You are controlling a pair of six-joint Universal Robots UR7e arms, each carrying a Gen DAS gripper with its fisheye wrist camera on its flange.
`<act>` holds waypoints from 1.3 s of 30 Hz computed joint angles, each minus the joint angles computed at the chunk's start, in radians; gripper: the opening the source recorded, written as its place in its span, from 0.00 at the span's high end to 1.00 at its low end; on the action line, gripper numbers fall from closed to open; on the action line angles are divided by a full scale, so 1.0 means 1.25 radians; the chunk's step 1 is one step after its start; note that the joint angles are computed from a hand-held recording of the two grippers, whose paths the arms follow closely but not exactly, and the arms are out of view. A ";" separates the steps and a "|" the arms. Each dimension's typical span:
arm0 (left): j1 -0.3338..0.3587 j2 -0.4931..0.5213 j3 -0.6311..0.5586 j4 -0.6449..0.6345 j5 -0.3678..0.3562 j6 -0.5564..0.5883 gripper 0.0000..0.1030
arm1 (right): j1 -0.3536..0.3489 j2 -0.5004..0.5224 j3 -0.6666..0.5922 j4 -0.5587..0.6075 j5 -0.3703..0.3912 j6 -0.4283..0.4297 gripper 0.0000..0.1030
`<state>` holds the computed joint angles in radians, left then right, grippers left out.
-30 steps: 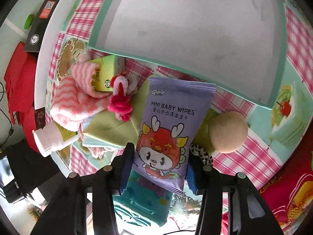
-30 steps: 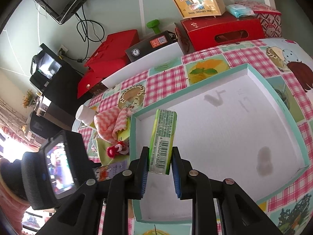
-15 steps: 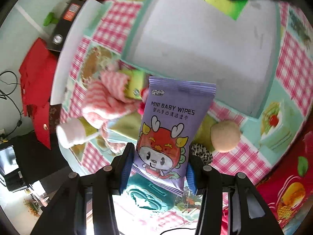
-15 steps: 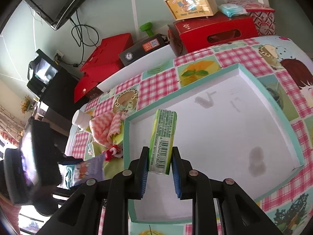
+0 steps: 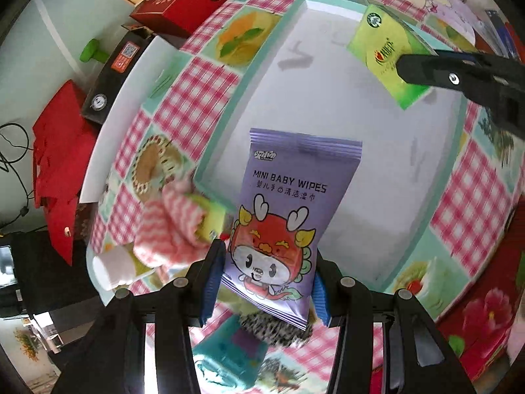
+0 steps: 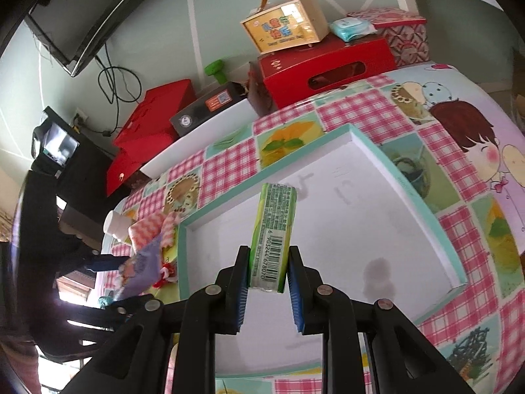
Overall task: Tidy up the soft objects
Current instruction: 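Carry the wipes packet into the white tray and open the left gripper, then lower the green tissue pack into the tray and open the right gripper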
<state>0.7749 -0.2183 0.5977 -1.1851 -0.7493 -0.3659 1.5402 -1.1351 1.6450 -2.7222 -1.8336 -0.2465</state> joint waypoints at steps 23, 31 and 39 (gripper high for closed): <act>0.042 0.095 -0.111 -0.096 -0.028 -0.133 0.51 | -0.014 0.044 -0.056 0.028 -0.112 0.004 0.77; 0.036 0.043 -0.008 -0.235 -0.031 -0.158 0.51 | -0.010 0.043 -0.052 -0.013 -0.127 0.009 0.73; 0.036 -0.074 0.232 -0.492 -0.038 -0.273 0.45 | -0.004 0.044 -0.051 -0.028 -0.141 -0.004 0.72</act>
<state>0.8204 -0.3102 0.8877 -1.8001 -0.7974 -0.7069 1.5347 -1.0795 1.5818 -2.7570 -2.0095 -0.2512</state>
